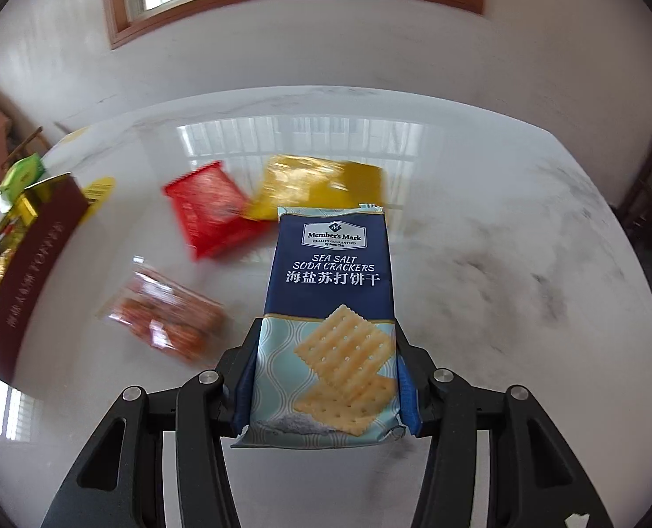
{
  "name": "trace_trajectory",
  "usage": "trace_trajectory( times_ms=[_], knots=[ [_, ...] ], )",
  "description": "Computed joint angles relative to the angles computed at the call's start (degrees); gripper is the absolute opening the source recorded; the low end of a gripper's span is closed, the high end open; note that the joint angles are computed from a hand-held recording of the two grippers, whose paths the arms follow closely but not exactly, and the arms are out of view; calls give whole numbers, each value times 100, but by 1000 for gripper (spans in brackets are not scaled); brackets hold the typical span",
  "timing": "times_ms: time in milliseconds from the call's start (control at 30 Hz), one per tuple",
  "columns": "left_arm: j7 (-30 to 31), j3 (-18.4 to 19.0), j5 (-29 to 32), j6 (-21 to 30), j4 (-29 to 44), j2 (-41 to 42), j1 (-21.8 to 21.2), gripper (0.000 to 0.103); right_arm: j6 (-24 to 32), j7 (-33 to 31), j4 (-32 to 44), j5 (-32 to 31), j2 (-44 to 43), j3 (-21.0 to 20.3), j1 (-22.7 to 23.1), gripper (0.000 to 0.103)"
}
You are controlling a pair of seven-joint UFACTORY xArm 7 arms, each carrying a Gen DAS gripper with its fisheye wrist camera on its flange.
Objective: Organize snacks
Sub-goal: 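Grasp the blue sea salt soda cracker pack with the right tool, then grasp the clear bag of twisted snacks with the left tool while the right tool holds the crackers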
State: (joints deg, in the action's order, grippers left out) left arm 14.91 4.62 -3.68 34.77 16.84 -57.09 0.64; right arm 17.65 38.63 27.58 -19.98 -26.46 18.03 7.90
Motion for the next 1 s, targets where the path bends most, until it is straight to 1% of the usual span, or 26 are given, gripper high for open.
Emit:
trace_trajectory(
  times_ms=[33, 67, 167, 200, 267, 333, 433, 500, 567, 700, 733, 867, 933, 1000],
  knots=[
    [-15, -110, -12, -85, 31, 166, -112, 87, -18, -82, -102, 51, -66, -132, 27, 48],
    [9, -136, -46, -147, 33, 254, -241, 87, -26, -129, -179, 74, -123, -198, 9, 48],
    [337, -3, -285, -258, 147, 669, -867, 87, -61, -241, -344, 119, -246, -305, -98, 48],
    [485, 58, -369, -272, 177, 771, -1042, 87, -154, -291, -446, 120, -314, -353, -149, 48],
    [664, -2, -448, -378, 250, 1050, -1245, 87, -217, -429, -562, 124, -422, -396, -233, 48],
    [908, 52, -601, -348, 416, 1386, -1508, 87, -325, -560, -653, 150, -480, -425, -301, 48],
    [1120, 27, -827, -525, 591, 1806, -1701, 87, -429, -790, -652, 234, -417, -455, -347, 48],
    [1121, -107, -870, -715, 675, 2054, -1699, 87, -474, -897, -637, 278, -368, -449, -378, 48],
    [1222, -130, -940, -876, 750, 2252, -1774, 87, -522, -1035, -637, 348, -334, -509, -365, 48],
    [1766, -57, -1055, -1188, 890, 2629, -2031, 87, -566, -1121, -638, 454, -308, -460, -411, 49],
    [1920, -34, -1075, -1193, 942, 2718, -2090, 87, -560, -1144, -655, 478, -334, -464, -405, 49],
    [2348, 13, -1296, -928, 1221, 3056, -2188, 87, -571, -1176, -653, 529, -328, -428, -435, 49],
    [2402, -79, -1379, -946, 1288, 3162, -2124, 87, -578, -1173, -640, 538, -311, -398, -458, 49],
    [2519, -83, -1530, -912, 1367, 3245, -2125, 87, -582, -1177, -636, 547, -303, -390, -468, 49]
  ],
)
